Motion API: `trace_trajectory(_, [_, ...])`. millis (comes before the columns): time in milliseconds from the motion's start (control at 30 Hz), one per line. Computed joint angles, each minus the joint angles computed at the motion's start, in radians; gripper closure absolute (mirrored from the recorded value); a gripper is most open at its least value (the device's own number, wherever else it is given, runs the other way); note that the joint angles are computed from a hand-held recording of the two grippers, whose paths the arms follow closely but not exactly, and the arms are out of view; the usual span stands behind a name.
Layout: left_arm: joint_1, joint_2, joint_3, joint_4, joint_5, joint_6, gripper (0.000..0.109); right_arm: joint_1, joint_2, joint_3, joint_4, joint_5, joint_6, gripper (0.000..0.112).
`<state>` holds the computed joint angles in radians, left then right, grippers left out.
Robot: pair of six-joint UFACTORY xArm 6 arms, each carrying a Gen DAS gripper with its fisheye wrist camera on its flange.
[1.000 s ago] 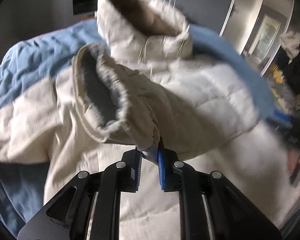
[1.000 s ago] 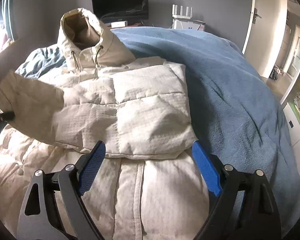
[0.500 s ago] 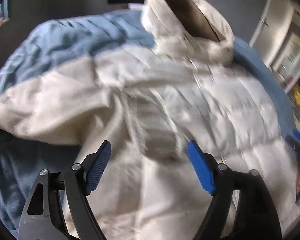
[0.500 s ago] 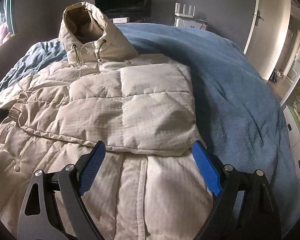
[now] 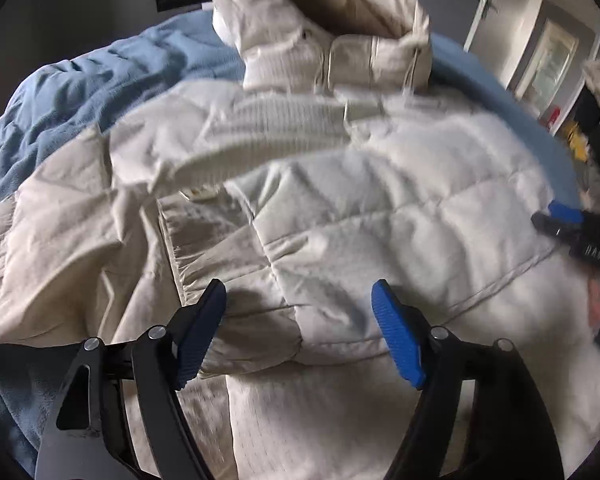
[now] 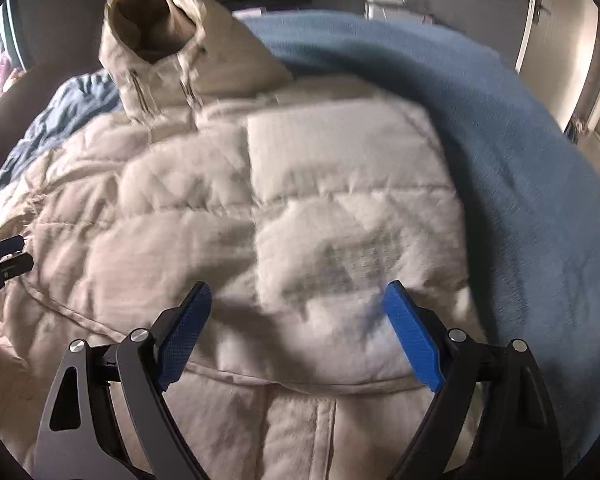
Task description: Fold large clothes
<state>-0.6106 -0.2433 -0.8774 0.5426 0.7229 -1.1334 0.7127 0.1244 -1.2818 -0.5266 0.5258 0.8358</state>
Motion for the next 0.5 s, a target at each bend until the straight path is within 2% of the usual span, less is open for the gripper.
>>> trace_trajectory(100, [0.008, 0.016, 0.019, 0.014, -0.029, 0.004, 0.036, -0.006, 0.025, 0.000, 0.005, -0.011, -0.013, 0.024])
trace_trajectory(200, [0.019, 0.013, 0.051, 0.045, -0.079, -0.020, 0.034, -0.016, 0.037, 0.021, 0.013, -0.063, 0.003, 0.017])
trace_trajectory(400, [0.010, 0.016, 0.052, 0.081, -0.092, -0.039, 0.023, -0.014, 0.042, 0.026, -0.005, -0.083, 0.019, 0.017])
trace_trajectory(500, [0.001, 0.011, 0.050, 0.104, -0.082, -0.061, 0.016, -0.039, 0.028, 0.077, 0.046, -0.184, -0.015, 0.017])
